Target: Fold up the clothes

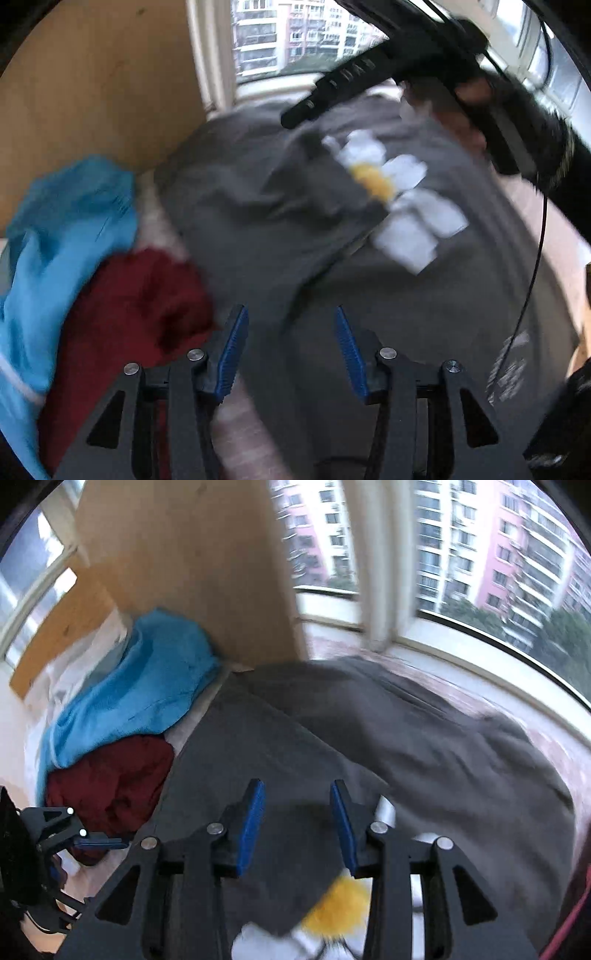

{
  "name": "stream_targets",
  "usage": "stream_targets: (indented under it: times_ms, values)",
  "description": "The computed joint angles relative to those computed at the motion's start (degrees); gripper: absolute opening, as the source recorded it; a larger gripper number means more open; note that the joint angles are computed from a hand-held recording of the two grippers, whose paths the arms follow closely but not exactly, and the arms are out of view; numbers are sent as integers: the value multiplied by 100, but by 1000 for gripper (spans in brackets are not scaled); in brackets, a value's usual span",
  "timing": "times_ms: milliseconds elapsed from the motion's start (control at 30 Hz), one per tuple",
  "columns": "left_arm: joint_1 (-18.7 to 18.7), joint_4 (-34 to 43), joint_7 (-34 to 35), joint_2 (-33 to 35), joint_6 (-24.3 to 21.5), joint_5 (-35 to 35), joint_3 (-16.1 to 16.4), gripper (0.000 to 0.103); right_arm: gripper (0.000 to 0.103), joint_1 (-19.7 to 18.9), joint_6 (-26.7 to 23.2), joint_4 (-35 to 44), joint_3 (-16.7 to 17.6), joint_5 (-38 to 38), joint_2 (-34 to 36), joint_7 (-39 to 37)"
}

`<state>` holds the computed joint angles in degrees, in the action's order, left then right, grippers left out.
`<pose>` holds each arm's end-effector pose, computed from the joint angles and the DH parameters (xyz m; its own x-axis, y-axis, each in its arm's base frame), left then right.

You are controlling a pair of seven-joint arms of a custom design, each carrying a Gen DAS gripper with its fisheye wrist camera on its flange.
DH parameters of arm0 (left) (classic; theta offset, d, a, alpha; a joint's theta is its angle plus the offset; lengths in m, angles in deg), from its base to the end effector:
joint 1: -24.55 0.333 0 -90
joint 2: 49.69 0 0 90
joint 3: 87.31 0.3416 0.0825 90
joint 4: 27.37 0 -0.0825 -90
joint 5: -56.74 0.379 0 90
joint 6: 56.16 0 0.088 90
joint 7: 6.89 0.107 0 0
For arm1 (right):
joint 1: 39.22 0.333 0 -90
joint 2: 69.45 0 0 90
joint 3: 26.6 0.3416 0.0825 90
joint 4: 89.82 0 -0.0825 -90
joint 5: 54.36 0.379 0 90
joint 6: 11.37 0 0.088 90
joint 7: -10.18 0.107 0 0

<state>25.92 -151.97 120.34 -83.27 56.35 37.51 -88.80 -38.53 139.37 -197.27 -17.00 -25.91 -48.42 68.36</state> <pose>0.3815 -0.0255 0.6749 -0.5562 -0.8300 0.0417 -0.7452 0.4760 -0.4670 0.6605 0.0974 0.3853 0.3597 -0.9074 -0.2172 -0.8584 -0.2305 -0.4584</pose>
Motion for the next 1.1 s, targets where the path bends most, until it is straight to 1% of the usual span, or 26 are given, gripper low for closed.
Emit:
stream_targets:
  times_ms: [33, 133, 200, 267, 333, 367, 400, 467, 533, 567, 667, 733, 867, 933, 967, 1000, 1100]
  values:
    - [32, -106, 43, -66, 52, 55, 16, 47, 37, 50, 29, 114, 16, -67, 107, -32]
    - [-31, -306, 121, -149, 321, -10, -35, 47, 37, 161, 1, 415, 55, -289, 352, -13]
    - [-94, -423, 210, -183, 482, -2, -88, 47, 37, 262, -25, 488, -7, -543, 402, 158]
    - [-133, -501, 331, -135, 638, 108, -153, 46, 37, 307, 23, 374, -93, -777, 338, 332]
    - [-173, -497, 396, -101, 605, 124, -129, 44, 36, 51, 1, 60, 50, -516, 147, 190]
    - [-190, -487, 426, -79, 608, 96, -104, 40, 26, -92, -40, -106, 122, -293, 41, 56]
    - [-204, -475, 457, -58, 610, 67, -80, 38, 15, -130, -32, -303, 86, -217, -81, 30]
    - [-206, -423, 514, -22, 533, 26, -21, 34, 16, -173, -8, -734, -6, -102, -352, -45]
    - [-184, -371, 542, 23, 469, 2, 4, 33, 24, -269, -174, -1010, -32, 279, -556, -194]
    - [-168, -346, 541, 49, 447, 1, 3, 33, 30, -261, -242, -1118, -84, 407, -635, -206]
    - [-149, -333, 560, 45, 428, 2, -20, 33, 30, -117, -272, -1373, -252, 491, -802, -171]
    - [-143, -328, 578, 40, 410, 1, -23, 33, 31, -82, -409, -1424, -290, 650, -845, -296]
    - [-129, -318, 598, 34, 377, 1, -27, 33, 30, 53, -648, -1450, -391, 642, -829, -297]
    - [-120, -312, 586, 39, 365, 2, -32, 33, 30, 110, -562, -1520, -405, 631, -858, -364]
    - [-117, -307, 579, 42, 361, 1, -36, 33, 21, 106, -563, -1537, -399, 695, -872, -446]
    - [-115, -303, 572, 46, 356, 1, -39, 33, 3, 92, -578, -1556, -394, 786, -897, -540]
    - [-116, -302, 577, 75, 374, -18, -34, 33, 3, 92, -381, -1748, -413, 1032, -1112, -808]
